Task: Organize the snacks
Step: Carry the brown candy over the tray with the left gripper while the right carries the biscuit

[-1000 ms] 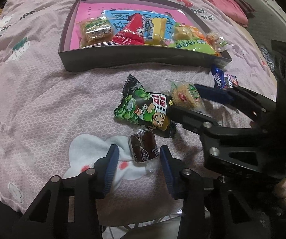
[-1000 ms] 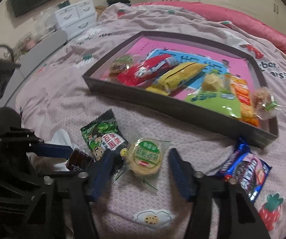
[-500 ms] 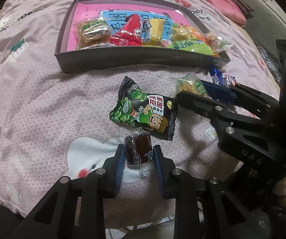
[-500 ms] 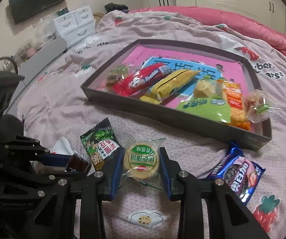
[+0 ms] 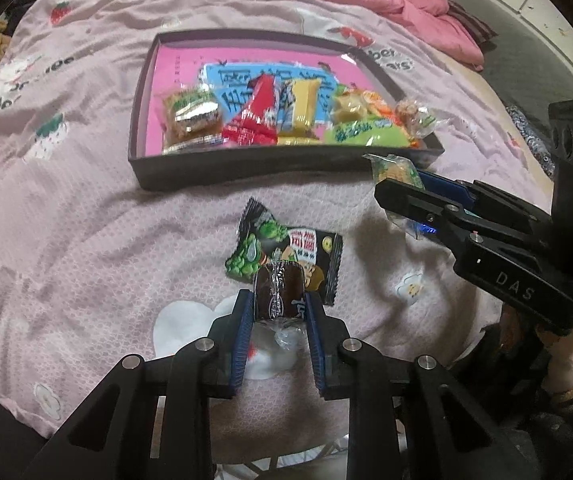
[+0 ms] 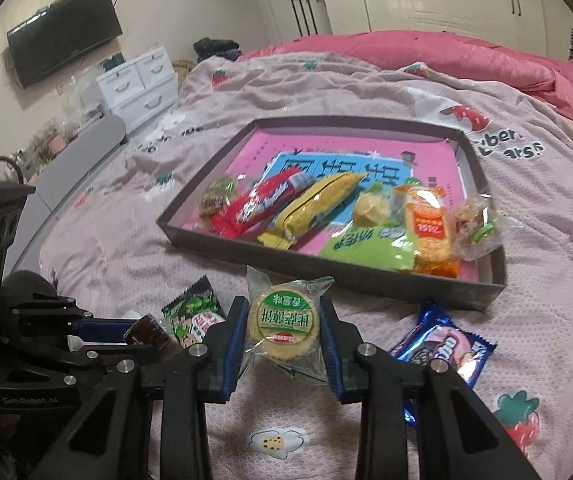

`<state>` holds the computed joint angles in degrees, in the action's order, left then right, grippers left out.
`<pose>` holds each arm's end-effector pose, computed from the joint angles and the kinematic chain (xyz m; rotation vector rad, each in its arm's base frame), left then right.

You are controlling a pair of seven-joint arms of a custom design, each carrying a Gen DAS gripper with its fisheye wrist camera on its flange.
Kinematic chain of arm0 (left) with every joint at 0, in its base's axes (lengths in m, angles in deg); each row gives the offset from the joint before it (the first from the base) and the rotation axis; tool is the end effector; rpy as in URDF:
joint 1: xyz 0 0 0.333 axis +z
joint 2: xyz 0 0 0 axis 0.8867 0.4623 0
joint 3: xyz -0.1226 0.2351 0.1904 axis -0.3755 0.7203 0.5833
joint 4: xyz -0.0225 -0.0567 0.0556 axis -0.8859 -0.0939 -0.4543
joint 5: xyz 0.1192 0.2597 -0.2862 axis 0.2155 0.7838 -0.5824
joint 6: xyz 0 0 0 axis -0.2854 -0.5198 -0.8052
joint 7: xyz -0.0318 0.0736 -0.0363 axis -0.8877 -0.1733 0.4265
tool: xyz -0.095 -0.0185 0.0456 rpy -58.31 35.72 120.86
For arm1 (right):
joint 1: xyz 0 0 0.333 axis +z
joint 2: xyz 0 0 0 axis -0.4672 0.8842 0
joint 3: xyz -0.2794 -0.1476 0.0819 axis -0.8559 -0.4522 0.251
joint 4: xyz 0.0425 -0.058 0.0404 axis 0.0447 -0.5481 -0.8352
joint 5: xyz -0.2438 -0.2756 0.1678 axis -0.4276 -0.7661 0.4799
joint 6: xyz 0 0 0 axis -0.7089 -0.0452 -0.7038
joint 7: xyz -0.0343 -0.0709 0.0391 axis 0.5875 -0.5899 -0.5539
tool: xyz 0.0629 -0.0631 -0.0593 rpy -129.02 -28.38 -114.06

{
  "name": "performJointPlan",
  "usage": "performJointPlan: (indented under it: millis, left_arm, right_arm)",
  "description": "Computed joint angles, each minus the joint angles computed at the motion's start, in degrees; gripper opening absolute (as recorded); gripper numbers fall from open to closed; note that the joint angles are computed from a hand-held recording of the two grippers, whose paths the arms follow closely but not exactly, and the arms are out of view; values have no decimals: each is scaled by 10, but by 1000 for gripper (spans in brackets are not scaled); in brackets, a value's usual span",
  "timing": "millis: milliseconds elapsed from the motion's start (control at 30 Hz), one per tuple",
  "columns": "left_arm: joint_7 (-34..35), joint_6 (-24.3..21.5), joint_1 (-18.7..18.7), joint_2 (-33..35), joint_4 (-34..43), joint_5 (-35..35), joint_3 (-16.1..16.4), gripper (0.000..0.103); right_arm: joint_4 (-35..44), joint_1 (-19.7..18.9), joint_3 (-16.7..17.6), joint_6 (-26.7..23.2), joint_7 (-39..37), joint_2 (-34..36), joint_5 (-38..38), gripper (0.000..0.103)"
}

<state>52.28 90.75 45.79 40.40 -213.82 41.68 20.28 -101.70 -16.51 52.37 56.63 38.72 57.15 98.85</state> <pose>0.4445 -0.2662 0.4974 -2.0513 2.1146 -0.6903 0.4908 0.0276 0.5019 -2.0515 1.2459 -0.2127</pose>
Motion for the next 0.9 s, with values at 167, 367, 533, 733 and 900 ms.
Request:
performJointPlan:
  millis: [167, 367, 533, 733, 900]
  left_arm:
    - [-10, 18, 4, -10, -4, 17, -4, 27]
    - [-26, 42, 13, -22, -8, 39, -4, 27]
    - [-41, 59, 24, -22, -4, 57, -3, 27]
    - [-63, 74, 41, -20, 3, 79, -1, 27]
    - [-86, 85, 55, -17, 9, 103, -4, 27]
  right_arm:
    - [2, 3, -7, 9, -11, -6, 28, 35]
    - [7, 6, -15, 14, -35, -12, 65, 35]
    - [16, 7, -19, 18, -51, -11, 88, 35]
    - [23, 3, -22, 25, -66, -10, 112, 35]
    - [30, -1, -25, 32, -76, -8, 132, 35]
